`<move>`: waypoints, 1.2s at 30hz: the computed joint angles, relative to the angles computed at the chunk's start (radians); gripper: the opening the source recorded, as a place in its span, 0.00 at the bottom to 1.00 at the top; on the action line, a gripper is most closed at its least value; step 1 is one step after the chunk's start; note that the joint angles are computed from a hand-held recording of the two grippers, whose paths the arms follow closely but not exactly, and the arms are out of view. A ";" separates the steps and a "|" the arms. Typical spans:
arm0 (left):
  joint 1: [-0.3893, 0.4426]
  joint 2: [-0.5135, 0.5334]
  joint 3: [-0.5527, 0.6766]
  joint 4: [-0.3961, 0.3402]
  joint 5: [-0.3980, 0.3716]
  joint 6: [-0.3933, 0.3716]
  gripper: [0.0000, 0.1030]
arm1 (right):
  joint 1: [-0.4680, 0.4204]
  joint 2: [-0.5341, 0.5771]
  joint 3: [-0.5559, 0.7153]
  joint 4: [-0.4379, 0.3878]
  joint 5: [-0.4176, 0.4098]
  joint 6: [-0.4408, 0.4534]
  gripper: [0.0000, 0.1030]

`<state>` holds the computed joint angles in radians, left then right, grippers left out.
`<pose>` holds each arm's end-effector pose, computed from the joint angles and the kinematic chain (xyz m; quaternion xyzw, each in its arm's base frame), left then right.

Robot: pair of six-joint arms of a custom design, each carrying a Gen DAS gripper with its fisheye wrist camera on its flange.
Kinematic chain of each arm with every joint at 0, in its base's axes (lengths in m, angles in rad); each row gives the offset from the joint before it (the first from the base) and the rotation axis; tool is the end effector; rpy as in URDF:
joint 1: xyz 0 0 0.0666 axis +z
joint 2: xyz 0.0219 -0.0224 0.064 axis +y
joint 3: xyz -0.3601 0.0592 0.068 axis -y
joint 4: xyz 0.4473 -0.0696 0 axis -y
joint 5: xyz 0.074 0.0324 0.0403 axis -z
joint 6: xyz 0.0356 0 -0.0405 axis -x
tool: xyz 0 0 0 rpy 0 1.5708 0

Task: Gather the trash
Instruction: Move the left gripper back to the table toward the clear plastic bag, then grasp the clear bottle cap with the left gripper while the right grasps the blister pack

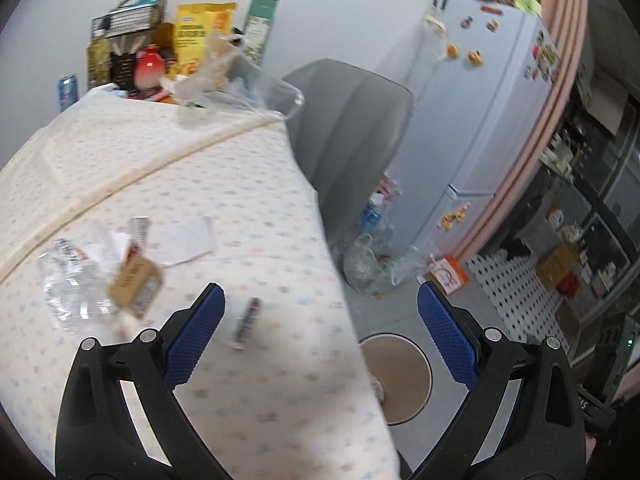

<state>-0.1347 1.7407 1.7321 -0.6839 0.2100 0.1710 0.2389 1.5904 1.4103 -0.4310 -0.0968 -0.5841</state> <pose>0.6735 -0.0992 0.4005 0.0282 0.9008 -0.1581 0.4035 0.6080 0.1512 0.3462 0.1302 0.8767 0.2238 0.4054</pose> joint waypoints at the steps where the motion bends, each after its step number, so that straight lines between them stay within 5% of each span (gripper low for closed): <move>1: 0.009 -0.006 -0.011 0.007 0.000 0.008 0.93 | 0.008 0.008 0.017 -0.009 0.001 0.009 0.93; 21: 0.162 -0.069 -0.165 0.074 -0.027 0.120 0.92 | 0.141 0.189 0.305 -0.141 0.015 0.111 0.93; 30: 0.178 -0.015 -0.137 0.015 -0.013 0.166 0.58 | 0.169 0.244 0.375 -0.173 0.005 0.124 0.93; 33: 0.182 -0.012 -0.142 0.023 -0.013 0.188 0.33 | 0.173 0.265 0.404 -0.185 -0.009 0.127 0.93; 36: 0.182 -0.033 -0.164 0.049 -0.037 0.190 0.32 | 0.179 0.296 0.452 -0.206 -0.019 0.139 0.93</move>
